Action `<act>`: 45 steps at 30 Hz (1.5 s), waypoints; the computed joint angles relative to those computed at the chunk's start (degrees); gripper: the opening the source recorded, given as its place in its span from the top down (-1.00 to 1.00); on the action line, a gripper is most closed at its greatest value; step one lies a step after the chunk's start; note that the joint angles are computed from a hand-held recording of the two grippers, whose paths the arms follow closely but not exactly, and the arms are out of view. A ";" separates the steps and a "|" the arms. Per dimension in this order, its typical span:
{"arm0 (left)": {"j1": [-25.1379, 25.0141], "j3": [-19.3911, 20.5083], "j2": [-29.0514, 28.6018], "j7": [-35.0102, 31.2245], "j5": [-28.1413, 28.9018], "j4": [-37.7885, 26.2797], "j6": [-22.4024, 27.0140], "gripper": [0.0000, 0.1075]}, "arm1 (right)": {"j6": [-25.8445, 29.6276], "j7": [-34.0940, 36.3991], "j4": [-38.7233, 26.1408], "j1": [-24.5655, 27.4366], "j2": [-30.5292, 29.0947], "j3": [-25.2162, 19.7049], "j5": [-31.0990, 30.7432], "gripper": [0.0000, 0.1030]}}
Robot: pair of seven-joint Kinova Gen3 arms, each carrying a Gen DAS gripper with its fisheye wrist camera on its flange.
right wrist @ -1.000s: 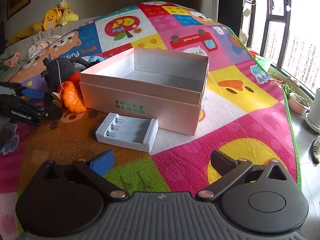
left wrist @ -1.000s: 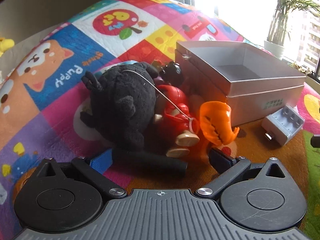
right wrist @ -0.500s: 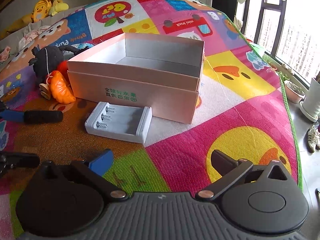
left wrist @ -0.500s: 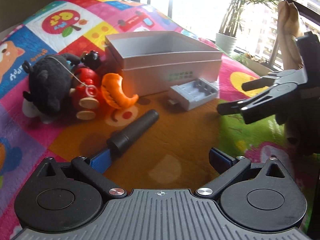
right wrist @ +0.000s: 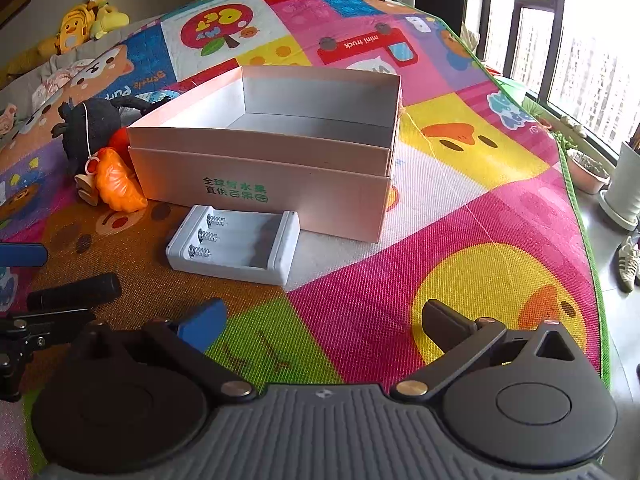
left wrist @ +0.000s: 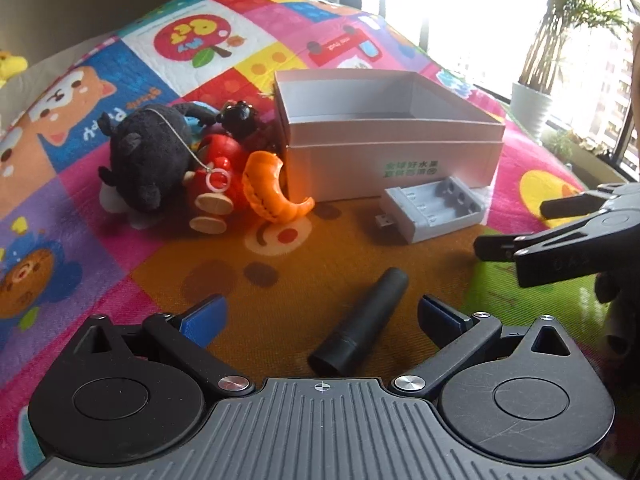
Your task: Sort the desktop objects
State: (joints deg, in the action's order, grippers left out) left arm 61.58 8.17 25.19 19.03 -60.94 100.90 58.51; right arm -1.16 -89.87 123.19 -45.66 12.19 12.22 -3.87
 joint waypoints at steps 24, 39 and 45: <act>-1.42 -3.17 0.19 6.51 -5.71 0.92 -1.48 -0.92 | -1.89 4.82 1.87 -17.56 0.35 17.60 -6.83 -1.00; 0.07 -1.86 0.42 4.74 -2.03 0.67 4.40 -0.49 | 0.52 7.03 -3.12 -8.52 1.24 4.09 -8.30 -1.00; 1.96 0.65 -3.10 8.09 -1.23 4.62 5.30 -0.49 | 4.27 2.72 -7.52 -6.93 4.11 0.80 -3.66 -0.88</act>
State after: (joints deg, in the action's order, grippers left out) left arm 63.54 8.82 22.09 27.13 -62.17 105.52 63.81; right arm 3.11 -87.16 115.66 -52.59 16.29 13.03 -7.53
